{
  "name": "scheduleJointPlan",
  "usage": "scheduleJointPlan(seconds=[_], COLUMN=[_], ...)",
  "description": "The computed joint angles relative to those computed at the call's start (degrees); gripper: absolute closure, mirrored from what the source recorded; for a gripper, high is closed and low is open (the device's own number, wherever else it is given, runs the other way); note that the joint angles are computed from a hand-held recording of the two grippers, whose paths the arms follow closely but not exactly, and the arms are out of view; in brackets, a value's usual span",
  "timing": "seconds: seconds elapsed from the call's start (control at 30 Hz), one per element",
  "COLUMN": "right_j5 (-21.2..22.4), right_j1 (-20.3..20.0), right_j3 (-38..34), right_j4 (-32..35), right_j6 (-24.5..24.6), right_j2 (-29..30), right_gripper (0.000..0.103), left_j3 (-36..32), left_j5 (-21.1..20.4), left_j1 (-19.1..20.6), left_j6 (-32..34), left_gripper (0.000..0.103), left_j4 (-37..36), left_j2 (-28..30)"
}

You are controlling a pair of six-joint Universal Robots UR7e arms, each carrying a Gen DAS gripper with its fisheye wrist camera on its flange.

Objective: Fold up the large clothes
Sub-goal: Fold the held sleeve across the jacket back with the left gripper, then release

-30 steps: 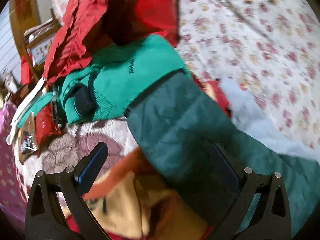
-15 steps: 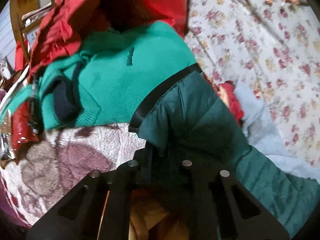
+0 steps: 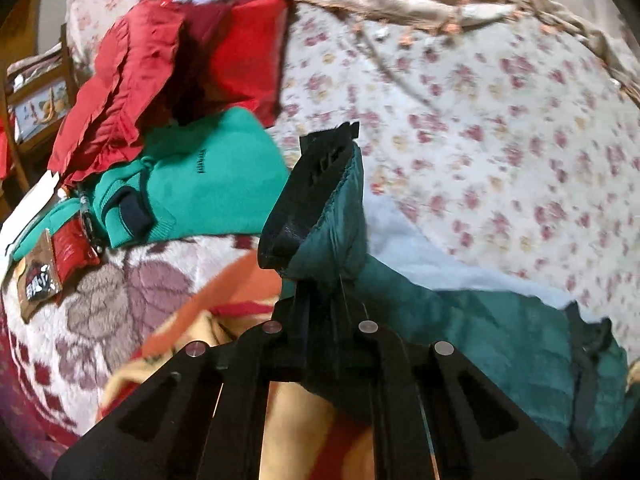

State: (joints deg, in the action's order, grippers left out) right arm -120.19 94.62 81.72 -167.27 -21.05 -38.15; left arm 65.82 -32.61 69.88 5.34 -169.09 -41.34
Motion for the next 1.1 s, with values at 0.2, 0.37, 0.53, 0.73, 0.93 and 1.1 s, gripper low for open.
scheduleJointPlan(seconds=[0.2,0.37,0.53,0.73,0.93,1.1], right_j5=[-2.72,-2.42,-2.25,-2.31,-1.15,-1.28], right_j1=[0.07,-0.68,-1.01,-1.56,-3.15,-4.50], right_j3=[-0.53,-0.13,1.16,2.27,3.63,4.72], right_j4=[-1.49,-1.99,-2.83,-3.97,-4.08,-4.68], right_j6=[-2.20,-1.30,-1.50,-1.66,0.97,1.60], right_j2=[0.32,-0.78,-2.02,-3.84,-7.01,-8.65], right_gripper=[0.000,0.000,0.000,0.000,0.000,0.000], left_j3=[3.63,7.05,9.42,10.63,9.26,7.77], left_j5=[0.76,0.22,-1.86,-4.74,-6.55,-8.06], left_j1=[-3.63,-6.18,-8.54,-11.48,-13.49,-14.76], left_j6=[3.13,5.75,5.48,4.43,4.73,4.17], left_gripper=[0.097,0.097,0.097,0.097,0.097,0.097], left_j4=[-2.39,-4.84,-4.12,-1.39,1.27,4.47], left_j2=[0.62,0.61,0.73,2.78,6.16,9.44])
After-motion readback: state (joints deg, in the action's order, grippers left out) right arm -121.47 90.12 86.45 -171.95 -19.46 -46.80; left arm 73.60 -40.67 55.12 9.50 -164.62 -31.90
